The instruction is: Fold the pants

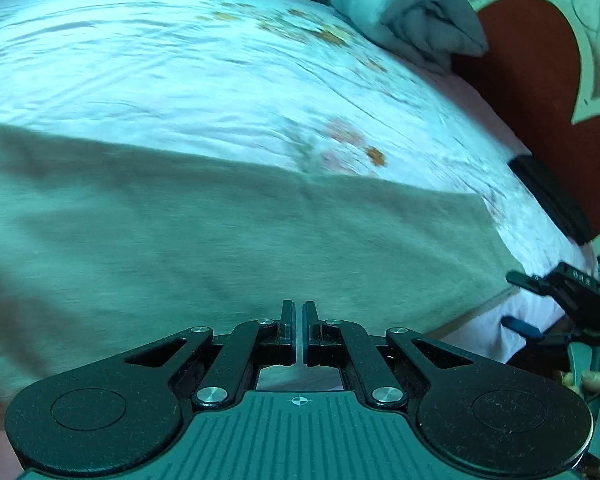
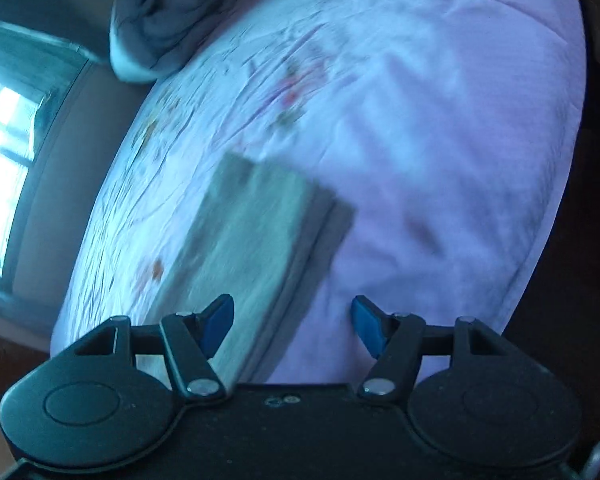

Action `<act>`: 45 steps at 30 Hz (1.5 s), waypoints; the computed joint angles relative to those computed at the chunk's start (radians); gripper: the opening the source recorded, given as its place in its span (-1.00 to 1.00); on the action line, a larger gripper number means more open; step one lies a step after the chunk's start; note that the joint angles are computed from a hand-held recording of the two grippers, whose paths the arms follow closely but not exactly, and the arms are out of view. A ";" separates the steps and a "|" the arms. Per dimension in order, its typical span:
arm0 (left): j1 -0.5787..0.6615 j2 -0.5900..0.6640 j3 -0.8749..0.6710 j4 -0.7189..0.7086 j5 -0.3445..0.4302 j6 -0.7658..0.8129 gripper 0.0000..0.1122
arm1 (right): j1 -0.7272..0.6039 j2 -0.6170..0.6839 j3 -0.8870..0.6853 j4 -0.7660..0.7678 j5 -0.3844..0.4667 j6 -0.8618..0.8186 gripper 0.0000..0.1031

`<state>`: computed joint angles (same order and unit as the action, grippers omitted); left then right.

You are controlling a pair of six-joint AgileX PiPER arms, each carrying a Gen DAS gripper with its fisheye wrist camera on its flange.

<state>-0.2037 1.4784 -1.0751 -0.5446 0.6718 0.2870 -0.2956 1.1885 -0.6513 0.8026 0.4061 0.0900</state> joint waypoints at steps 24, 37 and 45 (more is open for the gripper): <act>-0.057 0.106 -0.002 -0.097 0.024 0.011 -0.99 | 0.350 0.013 -0.242 0.104 -0.142 -0.319 -0.83; 0.466 -0.268 0.204 -0.031 0.097 0.129 -0.99 | 0.745 0.333 -0.567 0.215 -0.012 -0.464 -0.87; 0.779 -0.190 0.164 -0.108 0.230 0.299 -0.99 | 0.925 0.492 -0.595 0.088 -0.052 -0.320 -0.77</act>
<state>0.5751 1.2886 -0.9107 -0.6527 0.9017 0.5865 0.6298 1.6804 -1.2464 0.8901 0.3540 -0.2301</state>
